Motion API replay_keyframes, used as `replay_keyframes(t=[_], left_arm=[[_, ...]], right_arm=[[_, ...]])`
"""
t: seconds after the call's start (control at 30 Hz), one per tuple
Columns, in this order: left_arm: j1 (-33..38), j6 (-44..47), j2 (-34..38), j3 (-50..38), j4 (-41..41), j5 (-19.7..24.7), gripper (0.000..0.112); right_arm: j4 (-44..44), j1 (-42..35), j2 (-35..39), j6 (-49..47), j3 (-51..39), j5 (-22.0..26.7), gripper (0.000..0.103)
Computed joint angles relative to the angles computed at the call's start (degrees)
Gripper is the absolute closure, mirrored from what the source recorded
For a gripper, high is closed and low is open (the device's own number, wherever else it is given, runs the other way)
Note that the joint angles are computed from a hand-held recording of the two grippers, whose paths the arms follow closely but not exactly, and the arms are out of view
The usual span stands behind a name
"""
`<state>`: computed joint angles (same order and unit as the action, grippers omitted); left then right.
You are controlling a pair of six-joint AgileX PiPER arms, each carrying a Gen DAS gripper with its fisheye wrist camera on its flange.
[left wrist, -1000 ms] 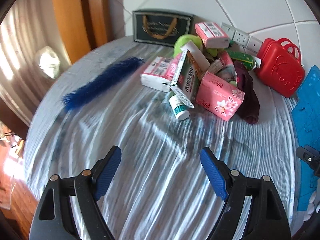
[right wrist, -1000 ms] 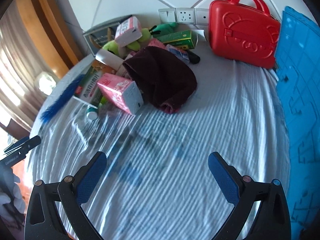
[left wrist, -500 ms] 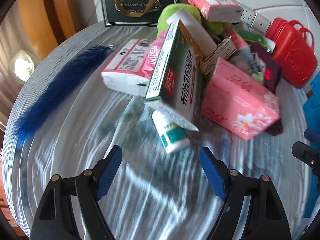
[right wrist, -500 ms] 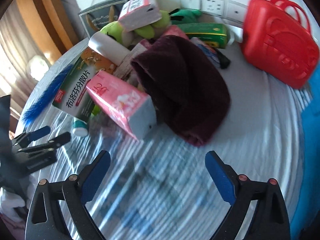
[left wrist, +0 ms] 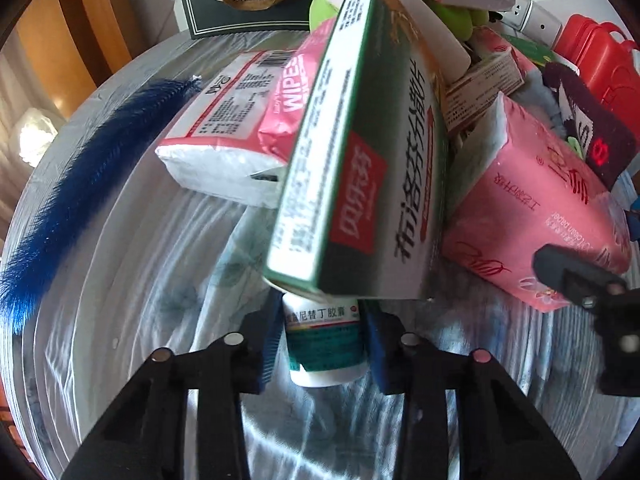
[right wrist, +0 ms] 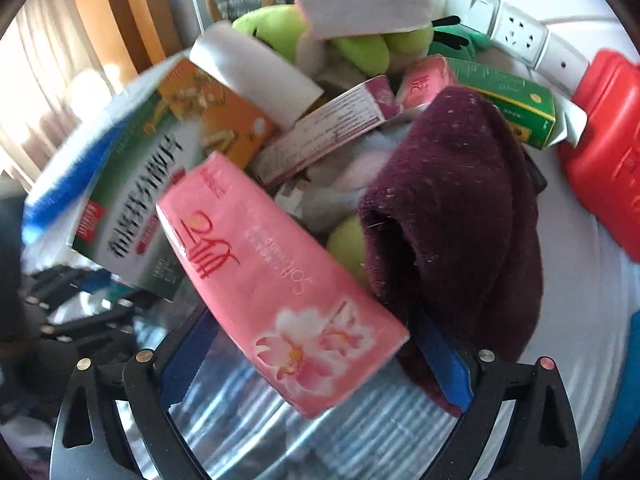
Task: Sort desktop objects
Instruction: 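Grasp the white pill bottle with the left gripper while the right reaches the pink tissue pack, then lift the pill bottle with the left gripper while the right grasps the white tissue pack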
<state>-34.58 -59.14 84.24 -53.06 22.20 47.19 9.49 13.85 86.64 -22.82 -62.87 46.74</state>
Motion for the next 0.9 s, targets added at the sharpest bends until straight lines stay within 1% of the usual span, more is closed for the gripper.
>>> replay_keyframes(t=[0.03,0.1,0.13,0.2,0.23,0.27,0.3,0.33,0.37,0.43,0.47,0.5,0.53,0.57,0.6,0.63,0.77,0.9], left_arm=[[-0.2,-0.3,-0.5,0.4,0.1,0.2,0.078],[-1.2,-1.2,-2.2,2.1,0.2,0.8,0.078],[-1.7,-1.9,-3.0,2.9,0.3,1.0,0.078],[-2.8,-3.7,-4.9,4.8,0.7,1.4,0.078],[-3.1,-4.2,-5.2,5.1,1.1,1.4,0.078],[-3.3,-4.6,-5.4,5.4,1.4,1.4,0.078],[-3.4,-4.8,-5.4,5.5,1.4,1.5,0.078],[-3.4,-4.8,-5.4,5.3,1.5,1.6,0.078],[-3.6,-5.3,-5.4,5.4,1.9,1.5,0.078],[-4.2,-6.7,-5.8,6.2,3.1,0.9,0.078],[-4.7,-7.9,-6.1,6.8,4.0,0.6,0.078],[-5.0,-8.5,-6.4,7.3,4.6,0.3,0.078],[-5.4,-9.5,-6.8,7.8,5.3,0.1,0.078],[-5.4,-9.6,-6.5,7.6,5.5,0.0,0.078],[-5.4,-10.0,-6.6,7.7,5.8,-0.2,0.078],[-5.4,-10.2,-6.6,7.7,5.9,-0.1,0.078],[-6.0,-11.9,-6.2,7.6,7.1,0.2,0.078],[-6.1,-12.5,-6.2,7.7,7.6,0.1,0.078]], right_arm=[[-1.8,1.1,-1.1,0.9,1.3,-0.8,0.019],[-3.4,2.0,-2.6,1.8,3.0,-0.3,0.024],[-2.7,1.7,-3.3,0.8,3.8,0.5,0.025],[2.0,-0.8,-3.9,-3.6,5.4,3.5,0.026],[3.3,-1.4,-3.8,-5.2,6.3,3.9,0.026],[3.1,-1.3,-3.7,-5.7,7.4,3.1,0.026],[1.8,-0.8,-3.0,-4.9,8.6,1.3,0.026],[1.8,-0.9,-2.3,-4.8,8.9,0.5,0.023],[3.7,-1.6,-2.3,-6.3,10.0,-1.6,0.021],[5.6,-2.0,-2.4,-8.2,11.5,-5.0,0.011],[7.2,-2.3,-2.1,-9.6,12.1,-6.1,0.0],[8.3,-2.3,-2.4,-10.5,13.2,-7.9,0.0],[7.4,-1.2,-3.4,-9.8,15.4,-11.8,0.0],[8.8,-0.8,-4.6,-11.4,17.7,-15.2,0.0],[12.6,-1.2,-5.8,-14.4,20.3,-18.7,0.0],[15.4,-1.4,-6.8,-16.9,22.1,-21.0,0.0],[16.2,-1.3,-5.8,-18.2,20.9,-20.5,0.0],[14.9,-0.2,-4.1,-16.5,18.9,-20.5,0.0]])
